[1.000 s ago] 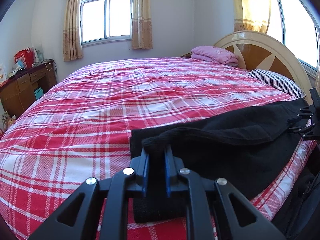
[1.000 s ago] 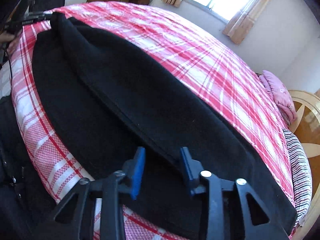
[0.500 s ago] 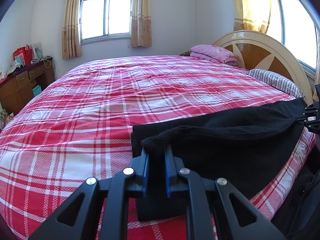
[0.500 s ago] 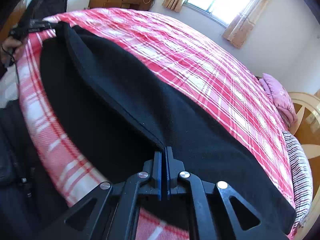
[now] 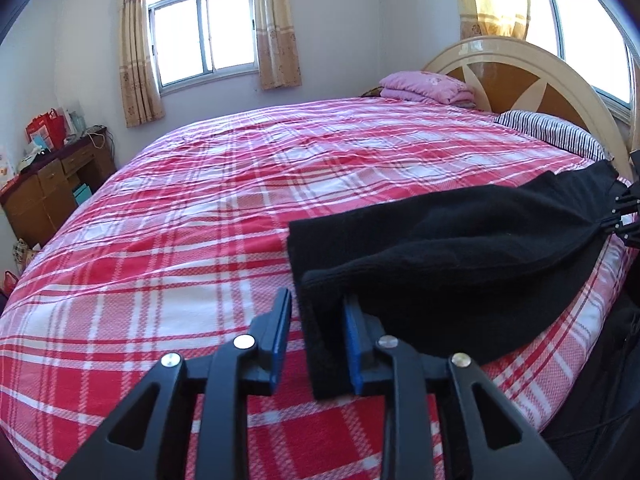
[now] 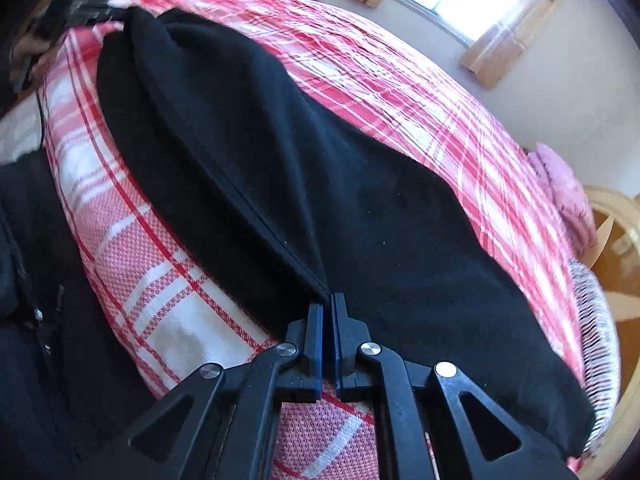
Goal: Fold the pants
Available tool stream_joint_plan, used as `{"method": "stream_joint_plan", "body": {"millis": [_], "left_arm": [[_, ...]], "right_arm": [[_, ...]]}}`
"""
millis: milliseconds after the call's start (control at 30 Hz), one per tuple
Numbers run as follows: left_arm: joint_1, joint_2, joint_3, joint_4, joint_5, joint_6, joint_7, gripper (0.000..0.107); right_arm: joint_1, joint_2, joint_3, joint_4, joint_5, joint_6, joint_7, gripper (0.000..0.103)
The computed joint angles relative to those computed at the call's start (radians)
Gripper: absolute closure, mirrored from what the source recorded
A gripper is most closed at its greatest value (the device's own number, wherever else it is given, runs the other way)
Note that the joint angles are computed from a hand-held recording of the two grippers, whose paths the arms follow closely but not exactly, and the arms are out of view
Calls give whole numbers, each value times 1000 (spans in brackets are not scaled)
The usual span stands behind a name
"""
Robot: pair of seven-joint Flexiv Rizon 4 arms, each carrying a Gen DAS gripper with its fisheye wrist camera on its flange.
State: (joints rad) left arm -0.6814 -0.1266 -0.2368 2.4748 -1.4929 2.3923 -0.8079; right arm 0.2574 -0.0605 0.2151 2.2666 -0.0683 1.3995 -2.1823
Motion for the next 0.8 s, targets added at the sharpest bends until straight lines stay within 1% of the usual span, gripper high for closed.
{"method": "stream_joint_plan", "body": {"millis": [67,100,133,167,233,267,300,367,433,533,600,667,700,767,800], "left_arm": [[-7,12,-2,10,-25,23,20,73],[-15,21,-6,16,-49,43,46,73],[-23,28,-10,23,-75,72,66,73],[-27,36,-9,30,-86,85,65,73],[-30,71,-1,63,-92,84,6,73],[-28,89,5,82,-70,75,-42,73],[-26,91,5,88,-56,78,-65,73],[-20,85,3,78,-35,66,-74,73],[-12,73,0,51,-7,25,-66,73],[-6,43,-11,0,-5,-37,-32,73],[-7,19,-17,-28,-24,-55,-8,73],[-9,15,-20,-38,-58,-78,9,73],[-8,19,-18,-35,-63,-89,3,73],[-3,40,-8,-9,-40,-121,-45,73],[4,58,4,13,-5,-153,-95,73]], "right_arm": [[-11,13,18,-29,102,-59,-73,97],[-15,26,24,-45,163,-99,-119,97],[-12,48,28,-34,204,-119,-144,97],[-6,62,25,-43,252,-153,-179,97],[11,91,19,-38,302,-174,-210,97],[25,102,16,-44,332,-192,-229,97],[36,108,11,-48,354,-199,-248,97],[65,103,11,-65,395,-191,-282,97],[94,93,23,-71,414,-167,-296,97],[131,55,44,-89,429,-125,-311,97],[146,20,58,-99,406,-92,-290,97],[154,-7,73,-103,380,-71,-270,97],[158,-20,77,-100,351,-55,-250,97],[168,-42,78,-78,274,-7,-186,97],[162,-50,88,-83,268,-8,-177,97]]}}
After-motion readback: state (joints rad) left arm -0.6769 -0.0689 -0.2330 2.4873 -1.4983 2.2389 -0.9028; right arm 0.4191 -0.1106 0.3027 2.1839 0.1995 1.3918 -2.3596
